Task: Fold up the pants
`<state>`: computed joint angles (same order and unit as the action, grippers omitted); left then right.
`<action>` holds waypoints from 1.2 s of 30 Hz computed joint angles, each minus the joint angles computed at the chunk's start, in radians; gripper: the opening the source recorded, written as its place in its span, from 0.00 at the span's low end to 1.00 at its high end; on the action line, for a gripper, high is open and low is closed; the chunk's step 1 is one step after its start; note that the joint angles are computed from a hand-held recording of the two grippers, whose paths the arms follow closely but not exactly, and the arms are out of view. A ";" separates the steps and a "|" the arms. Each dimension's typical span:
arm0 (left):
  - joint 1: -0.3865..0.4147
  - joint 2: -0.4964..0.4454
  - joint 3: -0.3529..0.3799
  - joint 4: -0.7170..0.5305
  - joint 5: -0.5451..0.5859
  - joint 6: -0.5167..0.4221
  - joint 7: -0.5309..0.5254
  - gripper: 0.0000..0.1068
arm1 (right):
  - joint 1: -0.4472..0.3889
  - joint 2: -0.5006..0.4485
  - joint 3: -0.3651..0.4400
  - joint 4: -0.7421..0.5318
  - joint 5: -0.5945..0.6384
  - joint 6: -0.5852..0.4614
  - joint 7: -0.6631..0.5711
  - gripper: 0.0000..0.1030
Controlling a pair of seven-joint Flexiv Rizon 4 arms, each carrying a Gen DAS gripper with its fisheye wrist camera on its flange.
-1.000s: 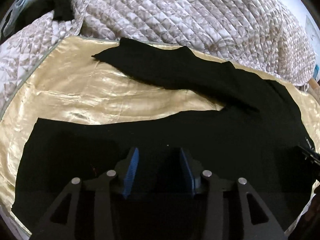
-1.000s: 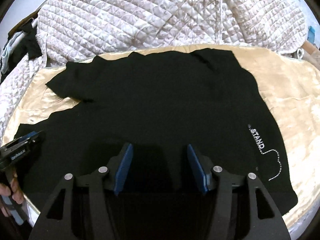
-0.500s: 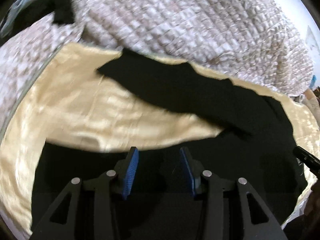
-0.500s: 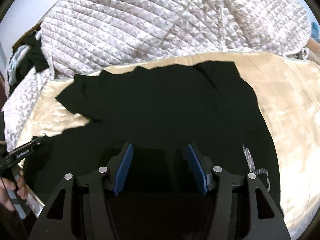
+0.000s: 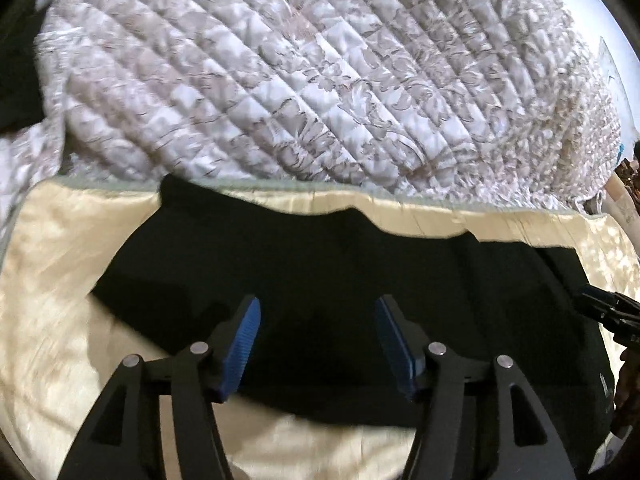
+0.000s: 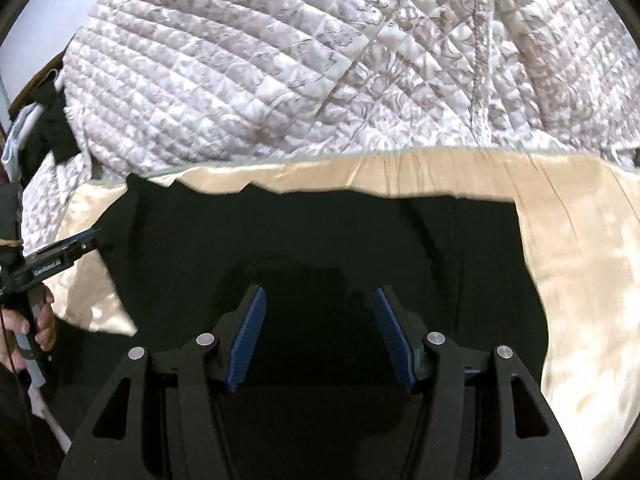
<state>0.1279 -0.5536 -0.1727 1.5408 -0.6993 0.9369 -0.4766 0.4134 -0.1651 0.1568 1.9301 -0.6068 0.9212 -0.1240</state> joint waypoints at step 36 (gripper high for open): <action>0.103 0.050 -0.161 0.058 -0.160 0.103 0.166 0.02 | 0.024 -0.057 -0.074 -0.108 -0.125 -0.038 -0.073 0.06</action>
